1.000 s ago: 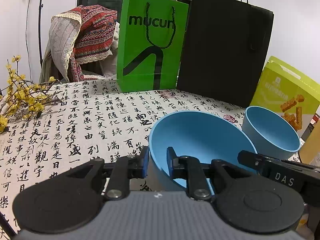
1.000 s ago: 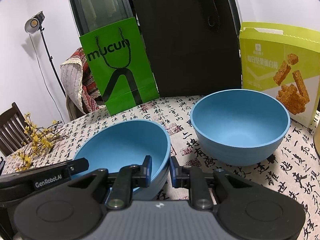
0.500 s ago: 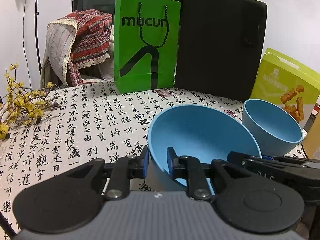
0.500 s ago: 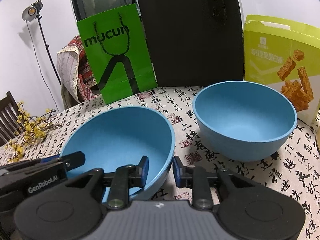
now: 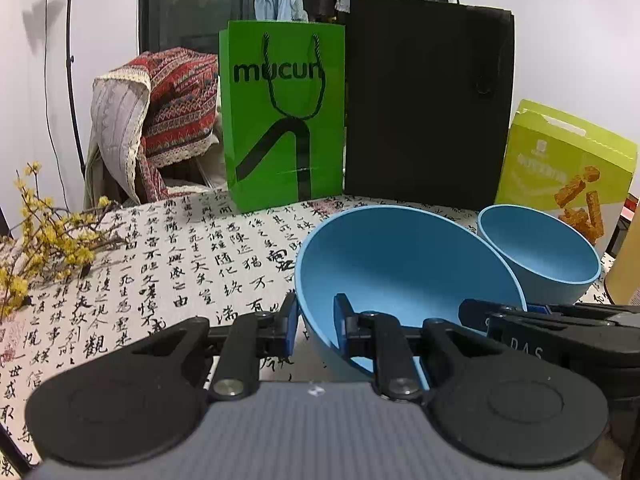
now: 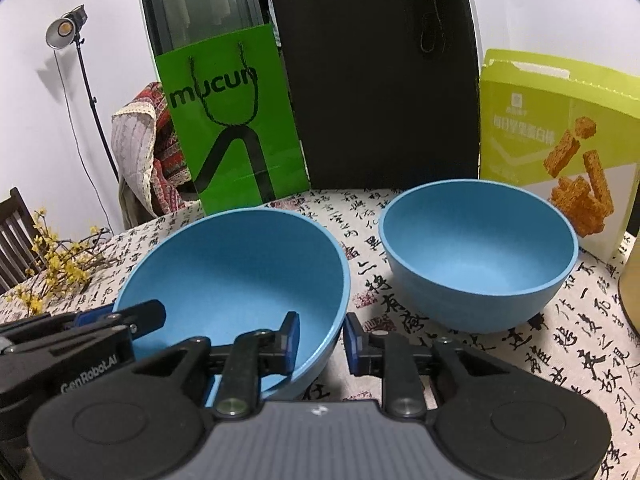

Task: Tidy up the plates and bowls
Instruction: 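Lift both held blue bowls up off the tablecloth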

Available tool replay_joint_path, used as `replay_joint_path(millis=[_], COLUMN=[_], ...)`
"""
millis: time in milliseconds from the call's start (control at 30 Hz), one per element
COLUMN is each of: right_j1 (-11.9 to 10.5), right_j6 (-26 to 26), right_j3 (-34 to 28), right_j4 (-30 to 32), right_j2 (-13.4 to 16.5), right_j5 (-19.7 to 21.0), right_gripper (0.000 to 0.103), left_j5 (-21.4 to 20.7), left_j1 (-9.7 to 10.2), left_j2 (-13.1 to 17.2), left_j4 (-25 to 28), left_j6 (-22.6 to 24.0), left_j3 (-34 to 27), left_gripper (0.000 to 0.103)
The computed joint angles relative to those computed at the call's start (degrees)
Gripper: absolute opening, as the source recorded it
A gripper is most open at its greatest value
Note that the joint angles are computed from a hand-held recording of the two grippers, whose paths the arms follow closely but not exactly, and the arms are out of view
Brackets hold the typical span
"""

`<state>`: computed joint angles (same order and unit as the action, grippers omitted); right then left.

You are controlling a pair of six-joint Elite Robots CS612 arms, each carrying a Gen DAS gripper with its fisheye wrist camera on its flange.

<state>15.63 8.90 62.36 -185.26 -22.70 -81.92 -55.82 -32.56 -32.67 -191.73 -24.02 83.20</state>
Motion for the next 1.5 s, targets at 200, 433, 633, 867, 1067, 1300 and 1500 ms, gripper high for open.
replay_joint_path(millis=[200,433,633,867,1067,1300,1500], right_j1=[0.0,0.0,0.0,0.4,0.3,0.1,0.2], right_j6=[-0.2,-0.5,-0.7,-1.5,-1.1,-1.6,-2.6], right_j3=[0.4,0.4,1.2,2.6,4.7,9.1,13.5], right_j4=[-1.3,-0.8,-2.1,-4.5,-5.8,-8.7,-12.9], right_j2=[-0.1,-0.1,-0.5,-1.5,-3.2,-6.1,-8.7], right_j5=[-0.1,-0.1,-0.3,-1.5,-1.2,-1.5,-2.2], right_gripper=[0.023,0.023,0.023,0.023,0.023,0.023,0.023], left_j5=[1.0,1.7,2.4,5.0,5.9,8.5,10.5], left_j1=[-0.23,-0.5,-0.82,-1.52,-2.2,-3.91,-5.22], left_j2=[0.1,0.2,0.1,-0.6,-2.3,-4.3,-6.1], left_j4=[-0.2,-1.4,-3.4,-4.4,-4.2,-5.8,-7.2], left_j6=[1.0,2.4,3.9,5.2,4.8,5.1,3.1], left_j3=[-0.2,0.0,0.4,0.8,2.4,5.2,7.9], left_gripper=[0.019,0.019,0.019,0.019,0.019,0.019,0.019])
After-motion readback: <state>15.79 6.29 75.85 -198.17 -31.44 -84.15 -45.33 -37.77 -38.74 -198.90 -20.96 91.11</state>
